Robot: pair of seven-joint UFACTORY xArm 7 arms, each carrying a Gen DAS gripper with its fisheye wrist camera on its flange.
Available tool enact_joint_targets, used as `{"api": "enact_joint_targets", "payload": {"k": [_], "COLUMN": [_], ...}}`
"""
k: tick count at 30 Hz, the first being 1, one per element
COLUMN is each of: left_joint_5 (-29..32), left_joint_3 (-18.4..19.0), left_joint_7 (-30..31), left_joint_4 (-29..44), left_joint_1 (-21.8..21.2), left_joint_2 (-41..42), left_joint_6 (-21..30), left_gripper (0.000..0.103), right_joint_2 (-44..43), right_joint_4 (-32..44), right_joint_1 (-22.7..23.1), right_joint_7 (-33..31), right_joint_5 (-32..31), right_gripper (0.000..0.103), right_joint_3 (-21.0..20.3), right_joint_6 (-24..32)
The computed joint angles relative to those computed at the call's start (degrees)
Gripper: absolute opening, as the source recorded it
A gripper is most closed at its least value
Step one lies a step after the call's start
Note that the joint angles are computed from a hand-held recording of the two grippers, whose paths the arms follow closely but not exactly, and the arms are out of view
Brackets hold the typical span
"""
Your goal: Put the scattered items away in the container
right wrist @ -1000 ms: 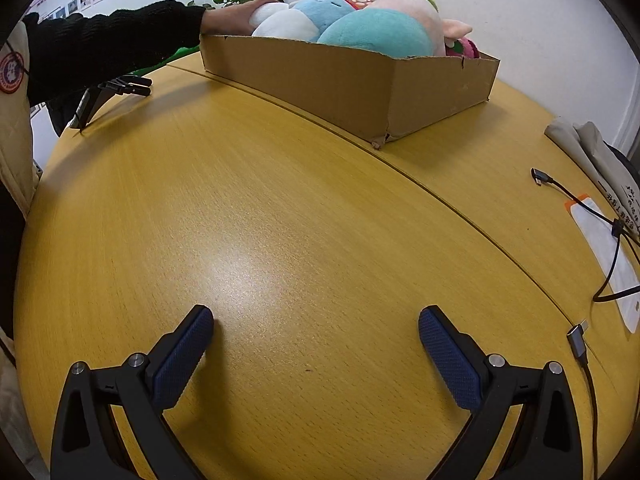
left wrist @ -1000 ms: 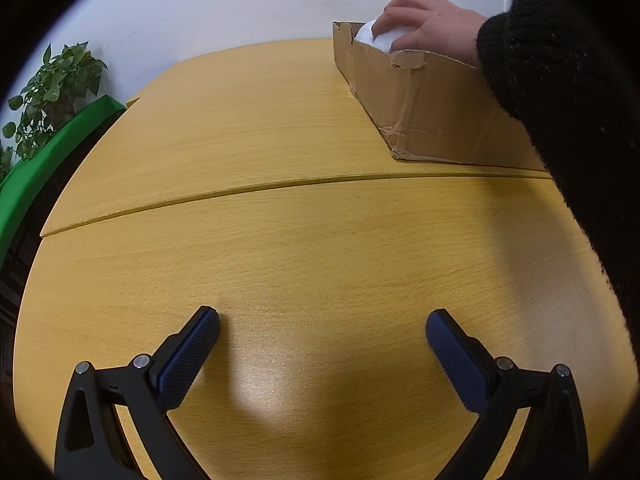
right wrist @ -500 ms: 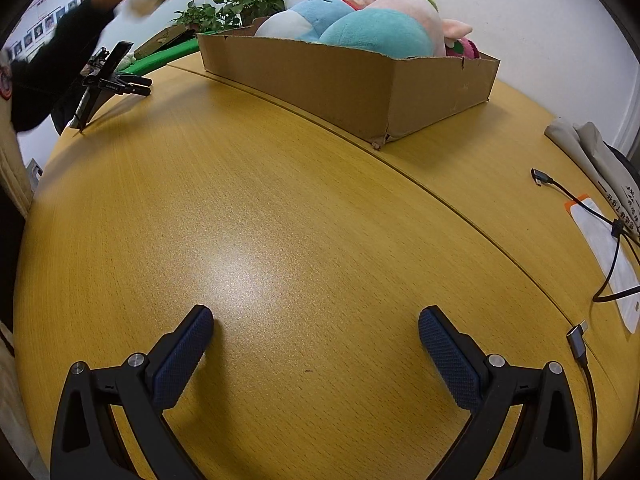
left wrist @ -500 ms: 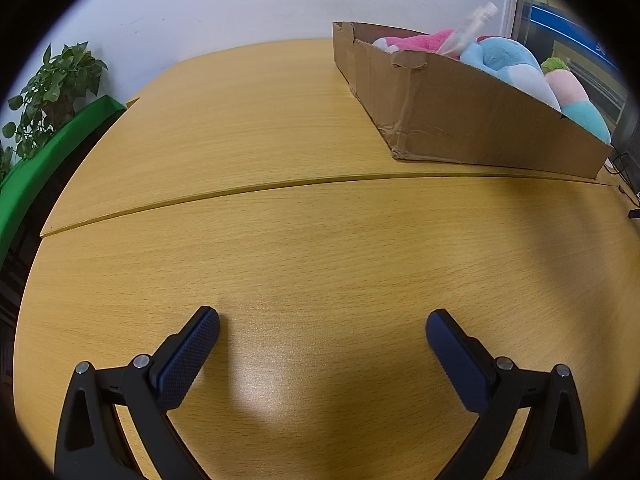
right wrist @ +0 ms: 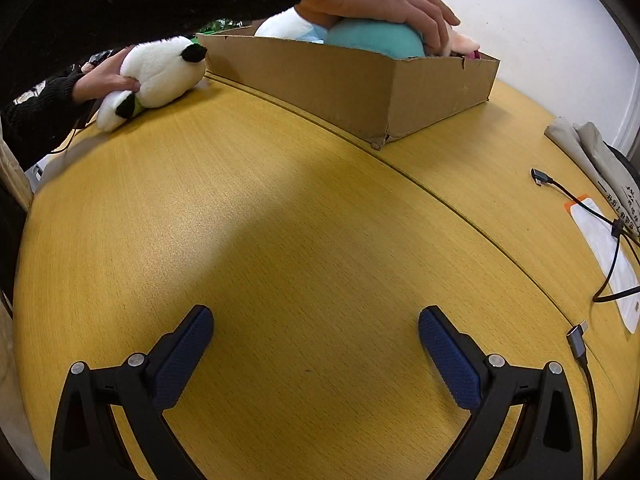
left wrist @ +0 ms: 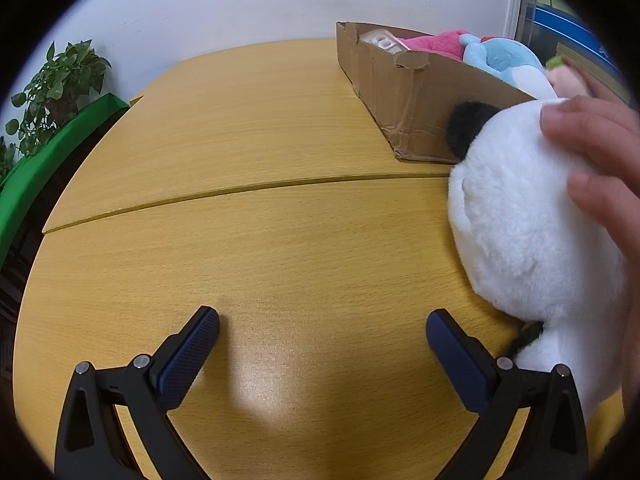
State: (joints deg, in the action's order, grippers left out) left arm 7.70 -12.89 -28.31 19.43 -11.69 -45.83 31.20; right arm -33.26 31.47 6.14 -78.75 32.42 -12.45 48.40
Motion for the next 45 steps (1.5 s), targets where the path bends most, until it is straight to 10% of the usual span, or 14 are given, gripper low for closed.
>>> {"api": "enact_joint_targets", "payload": {"k": [22,31,45], "left_joint_5": [-0.2,3.8,6.6], "left_joint_3": [-0.8,-6.6,-4.5], "left_joint_7": [-1.3,-14.0,-16.4], "left_joint_4": [0.5,5.5,5.0], "left_joint_1": [-0.6,4.4,1.9], "left_joint_2": [-0.9,3.7,3.5], "left_joint_6": [1.7,4.6,5.1], "left_gripper": [0.103,0.103,0.103], "right_joint_2": [0.2,0.2,0.1], "right_joint_4": [0.0,-0.1,-0.1], "right_joint_1": [-0.1,-0.1,-0.1], "right_joint_7": [-0.1,-0.2,-0.1], "right_joint_5": [0.2,0.2,0.2], "right_gripper": [0.103,0.103,0.103], "right_joint_3": [0.1,0.1,0.1], "right_joint_6": [-0.1,-0.2,-0.1]}}
